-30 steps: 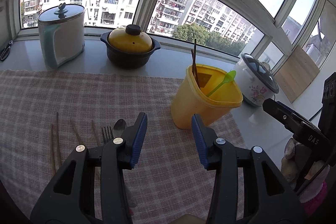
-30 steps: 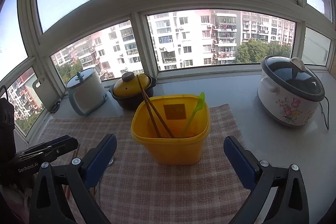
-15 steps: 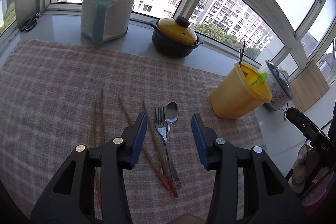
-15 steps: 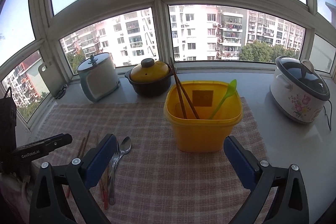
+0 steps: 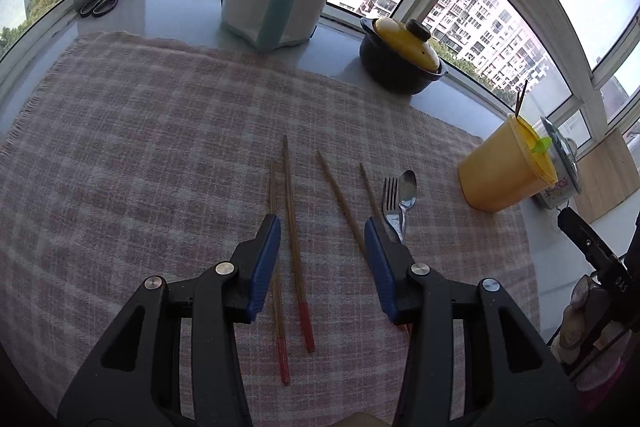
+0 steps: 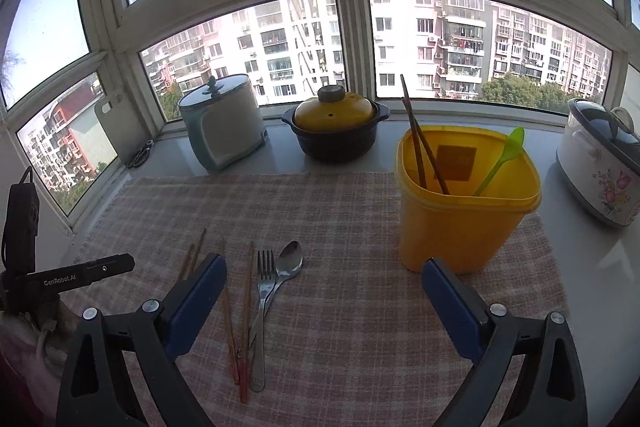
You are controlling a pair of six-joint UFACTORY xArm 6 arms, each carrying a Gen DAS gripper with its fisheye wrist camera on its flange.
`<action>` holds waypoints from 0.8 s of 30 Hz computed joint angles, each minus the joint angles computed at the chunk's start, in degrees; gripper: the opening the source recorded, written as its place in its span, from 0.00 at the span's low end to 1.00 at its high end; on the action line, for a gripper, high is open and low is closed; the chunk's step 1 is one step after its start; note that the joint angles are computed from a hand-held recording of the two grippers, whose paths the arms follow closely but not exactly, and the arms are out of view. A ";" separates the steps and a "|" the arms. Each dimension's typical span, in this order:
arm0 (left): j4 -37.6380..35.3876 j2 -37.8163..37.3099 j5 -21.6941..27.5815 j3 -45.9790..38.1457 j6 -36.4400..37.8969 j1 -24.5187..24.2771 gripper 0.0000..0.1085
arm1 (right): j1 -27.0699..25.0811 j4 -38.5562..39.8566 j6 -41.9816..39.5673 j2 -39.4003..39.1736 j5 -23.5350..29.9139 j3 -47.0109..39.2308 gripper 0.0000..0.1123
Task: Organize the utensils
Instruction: 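Move both open tools back toward the fork, spoon and chopsticks on the cloth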
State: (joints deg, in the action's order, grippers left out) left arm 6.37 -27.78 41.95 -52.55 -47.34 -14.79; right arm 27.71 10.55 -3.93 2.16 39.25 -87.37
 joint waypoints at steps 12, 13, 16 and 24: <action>-3.71 0.46 -1.02 3.31 1.62 -0.35 0.41 | 0.86 2.46 -3.41 5.53 8.92 -5.18 0.81; -3.94 0.54 -0.99 3.58 1.59 -0.27 0.41 | 0.93 2.74 -3.93 6.10 9.73 -5.72 0.80; -4.44 1.01 -0.72 4.19 1.85 0.04 0.35 | 1.41 2.51 -4.17 7.97 12.59 -7.98 0.77; -5.24 3.88 0.63 3.48 5.11 0.84 0.20 | 1.39 4.79 -3.70 14.21 20.42 -14.89 0.61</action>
